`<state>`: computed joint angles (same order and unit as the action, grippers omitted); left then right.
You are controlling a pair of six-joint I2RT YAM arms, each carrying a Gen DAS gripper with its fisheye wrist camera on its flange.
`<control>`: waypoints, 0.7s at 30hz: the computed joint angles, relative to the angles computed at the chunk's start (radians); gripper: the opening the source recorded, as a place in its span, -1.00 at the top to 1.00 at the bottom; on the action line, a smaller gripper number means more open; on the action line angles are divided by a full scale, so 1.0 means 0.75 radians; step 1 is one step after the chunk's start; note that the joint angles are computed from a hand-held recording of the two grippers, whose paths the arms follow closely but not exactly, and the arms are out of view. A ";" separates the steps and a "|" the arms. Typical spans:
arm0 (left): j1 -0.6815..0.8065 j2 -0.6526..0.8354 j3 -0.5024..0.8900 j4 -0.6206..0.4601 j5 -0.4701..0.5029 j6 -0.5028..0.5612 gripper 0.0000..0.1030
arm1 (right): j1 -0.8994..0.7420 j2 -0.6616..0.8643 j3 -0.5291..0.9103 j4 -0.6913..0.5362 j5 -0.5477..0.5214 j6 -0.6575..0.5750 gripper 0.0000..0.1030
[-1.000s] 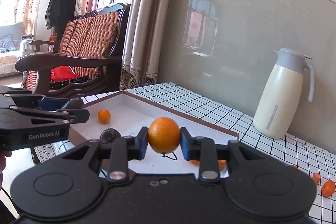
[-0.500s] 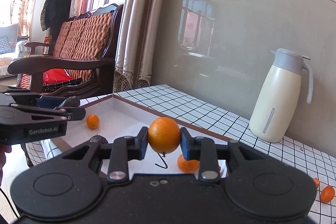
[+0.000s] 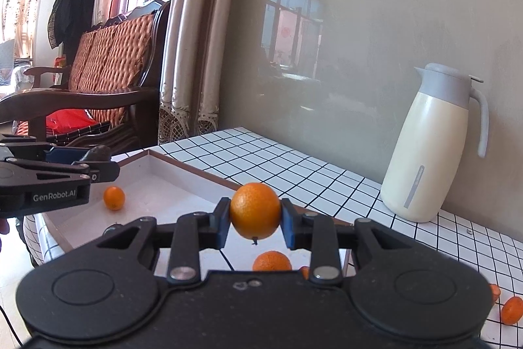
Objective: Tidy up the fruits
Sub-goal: 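Carry the dark fruit and the orange over the cardboard box with both tools, then open both tools to drop the dark fruit and orange into the box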
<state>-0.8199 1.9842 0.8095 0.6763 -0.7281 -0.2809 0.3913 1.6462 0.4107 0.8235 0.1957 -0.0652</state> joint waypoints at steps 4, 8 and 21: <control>0.029 0.022 0.026 -0.014 0.031 -0.015 0.25 | -0.025 0.038 0.046 -0.019 -0.009 0.022 0.55; 0.052 0.048 0.064 -0.029 0.055 -0.006 0.25 | -0.055 0.071 0.091 -0.045 -0.022 0.038 0.55; 0.158 0.102 0.211 -0.155 0.140 -0.017 0.25 | -0.163 0.161 0.219 -0.132 -0.089 0.065 0.55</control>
<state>-0.7013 2.0610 0.9674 0.5603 -0.6231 -0.2933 0.2693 1.7673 0.5746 0.7244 0.1286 -0.0163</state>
